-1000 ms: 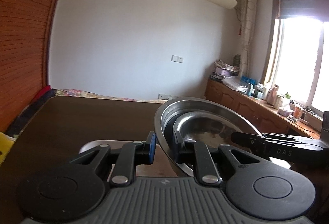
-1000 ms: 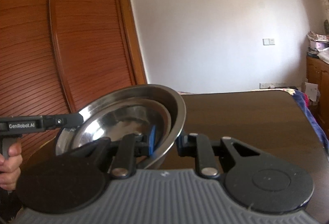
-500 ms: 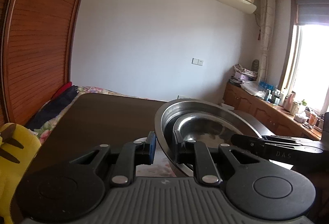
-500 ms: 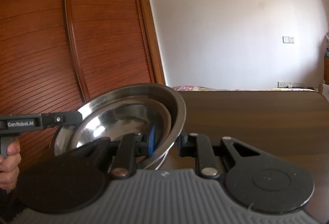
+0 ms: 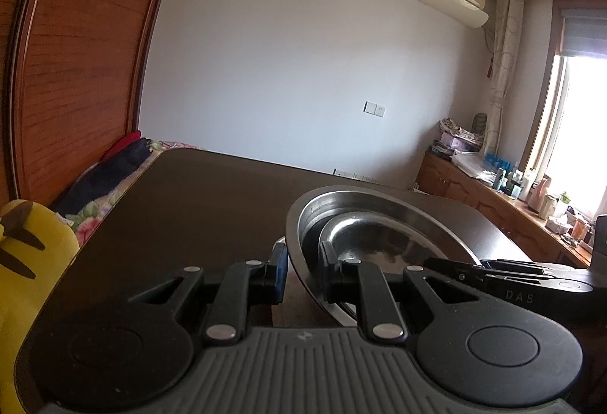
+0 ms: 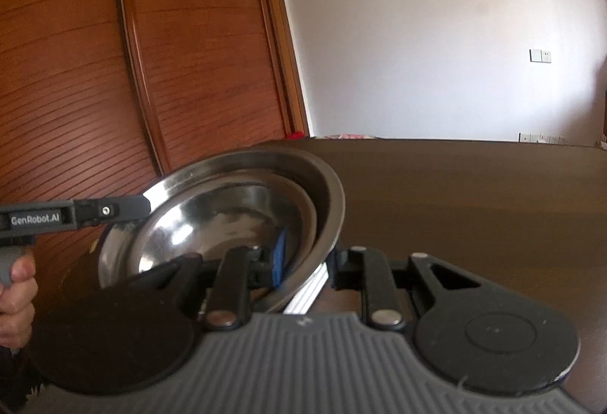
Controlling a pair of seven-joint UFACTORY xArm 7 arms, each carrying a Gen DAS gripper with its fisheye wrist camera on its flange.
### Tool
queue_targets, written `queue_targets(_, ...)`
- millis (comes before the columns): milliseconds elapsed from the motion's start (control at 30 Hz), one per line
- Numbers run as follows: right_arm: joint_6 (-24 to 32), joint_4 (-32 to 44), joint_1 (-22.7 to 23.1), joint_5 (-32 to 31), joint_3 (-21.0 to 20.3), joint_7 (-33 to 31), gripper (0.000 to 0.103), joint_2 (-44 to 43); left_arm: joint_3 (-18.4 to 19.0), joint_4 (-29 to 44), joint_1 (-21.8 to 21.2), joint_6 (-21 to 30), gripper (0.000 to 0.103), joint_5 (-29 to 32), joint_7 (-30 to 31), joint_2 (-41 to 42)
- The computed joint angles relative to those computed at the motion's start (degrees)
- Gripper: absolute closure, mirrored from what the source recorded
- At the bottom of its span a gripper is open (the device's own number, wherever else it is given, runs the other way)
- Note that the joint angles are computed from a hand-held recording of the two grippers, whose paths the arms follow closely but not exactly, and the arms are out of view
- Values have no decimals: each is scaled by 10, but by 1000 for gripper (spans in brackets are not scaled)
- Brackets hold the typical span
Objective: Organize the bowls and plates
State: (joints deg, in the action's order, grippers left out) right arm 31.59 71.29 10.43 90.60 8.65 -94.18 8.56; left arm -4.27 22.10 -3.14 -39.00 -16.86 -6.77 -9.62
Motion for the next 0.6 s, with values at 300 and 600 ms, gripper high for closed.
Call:
queue_targets(300,-4,-1,2,-3,2,1,79,-2,13,-5,3,-24,72,33,-24,14)
queue_targets(600,-18,-14,8,46,2,-48,73,-13,-14,-14,-15,-71,55,-40,36,12)
